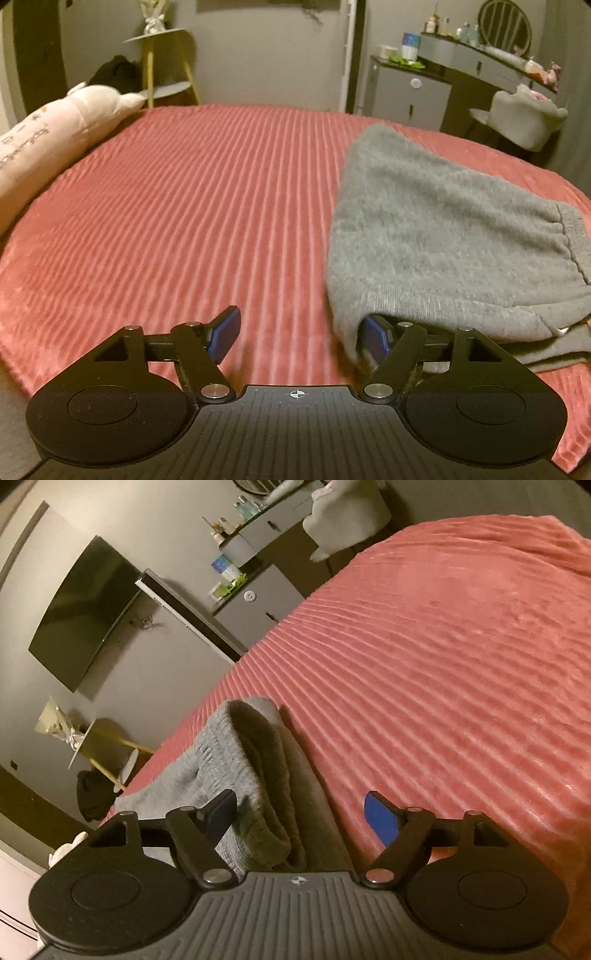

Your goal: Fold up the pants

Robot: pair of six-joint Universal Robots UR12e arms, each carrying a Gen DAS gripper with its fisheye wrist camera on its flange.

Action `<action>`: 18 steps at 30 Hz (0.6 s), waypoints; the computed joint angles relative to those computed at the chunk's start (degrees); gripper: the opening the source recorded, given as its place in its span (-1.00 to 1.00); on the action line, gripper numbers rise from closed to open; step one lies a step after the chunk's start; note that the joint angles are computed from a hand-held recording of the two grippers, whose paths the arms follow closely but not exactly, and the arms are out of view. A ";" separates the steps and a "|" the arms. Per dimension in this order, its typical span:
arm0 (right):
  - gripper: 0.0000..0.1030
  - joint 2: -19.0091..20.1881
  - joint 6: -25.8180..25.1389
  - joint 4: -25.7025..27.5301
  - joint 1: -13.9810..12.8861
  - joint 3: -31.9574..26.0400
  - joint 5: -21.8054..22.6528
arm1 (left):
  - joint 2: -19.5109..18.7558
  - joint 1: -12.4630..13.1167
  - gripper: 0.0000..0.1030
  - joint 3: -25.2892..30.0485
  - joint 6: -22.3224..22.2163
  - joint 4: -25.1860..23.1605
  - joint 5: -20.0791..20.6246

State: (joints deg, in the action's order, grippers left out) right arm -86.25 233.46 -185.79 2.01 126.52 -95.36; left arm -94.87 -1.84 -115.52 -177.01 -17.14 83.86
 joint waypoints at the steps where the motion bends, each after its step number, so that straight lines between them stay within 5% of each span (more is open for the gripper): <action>1: 0.20 0.30 -0.84 -0.72 0.25 -0.13 -0.60 | 0.41 0.04 0.49 -0.10 -0.37 -0.37 0.20; 5: -0.07 1.50 -6.43 -1.85 2.59 -1.77 -6.28 | 1.56 0.03 0.51 -0.38 -1.44 -0.47 0.99; 9: -0.07 1.35 -9.32 -0.84 3.47 -2.04 -7.87 | 1.27 -0.47 0.60 -0.43 -2.34 2.97 4.01; 18: -0.07 1.36 -11.14 -2.55 5.40 -2.60 -12.58 | 0.74 -0.01 0.60 0.64 -4.27 0.48 1.32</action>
